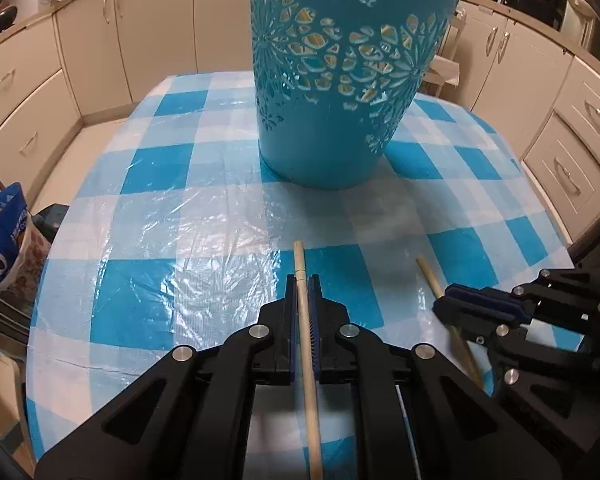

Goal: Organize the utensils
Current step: 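Close the right gripper on the last loose wooden stick, then lift the stick with the left gripper and release it into the teal cup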

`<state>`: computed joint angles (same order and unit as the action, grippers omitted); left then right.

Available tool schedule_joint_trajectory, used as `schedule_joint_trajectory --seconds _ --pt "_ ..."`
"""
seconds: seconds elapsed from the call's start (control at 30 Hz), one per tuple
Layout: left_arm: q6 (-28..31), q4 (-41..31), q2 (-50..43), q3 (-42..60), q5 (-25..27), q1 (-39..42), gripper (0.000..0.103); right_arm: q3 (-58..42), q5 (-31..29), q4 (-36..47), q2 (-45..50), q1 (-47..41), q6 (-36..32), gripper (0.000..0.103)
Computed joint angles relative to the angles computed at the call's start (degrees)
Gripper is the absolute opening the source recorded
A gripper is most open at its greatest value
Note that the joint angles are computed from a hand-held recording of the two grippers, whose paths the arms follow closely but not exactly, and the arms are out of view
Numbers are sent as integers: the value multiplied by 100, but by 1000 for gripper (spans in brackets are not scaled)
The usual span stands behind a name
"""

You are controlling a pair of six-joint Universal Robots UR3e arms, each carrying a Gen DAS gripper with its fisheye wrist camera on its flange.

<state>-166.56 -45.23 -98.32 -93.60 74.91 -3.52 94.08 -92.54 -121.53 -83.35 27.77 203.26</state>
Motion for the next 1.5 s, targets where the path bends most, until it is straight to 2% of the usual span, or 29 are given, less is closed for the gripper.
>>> schedule_joint_trajectory --seconds 0.17,0.27,0.4,0.57,0.67,0.83,1.0,1.17,1.3,1.5 --pt "15 181 15 -79 223 -145 7 -190 -292 43 190 216 62 10" --pt "144 346 68 -227 95 -123 5 12 -298 -208 102 245 257 6" --pt "178 666 435 -548 -65 -24 5 870 159 -1030 -379 -64 772 6" --pt "235 647 705 -465 -238 78 5 2148 753 -2257 -1030 -592 1447 6" --pt "218 609 939 -453 -563 254 5 2491 840 -2629 -1294 -753 1620 6" --pt "100 616 1479 -402 -1727 965 5 2899 1081 -3016 -1568 -1008 1848 6" --pt "-362 770 1403 420 -2539 1455 5 3077 1148 -3205 -1673 -1101 1853 6" --pt "-1264 1283 625 1899 -2740 1476 5 3142 1170 -3306 -1711 -1094 1847 6" --pt "-1971 1887 -217 3018 -2441 1181 5 3206 1162 -3379 -1757 -1096 1854 6" --pt "-2416 2056 -1668 4888 -1567 536 5 3260 1168 -3449 -1783 -1108 1857 6"
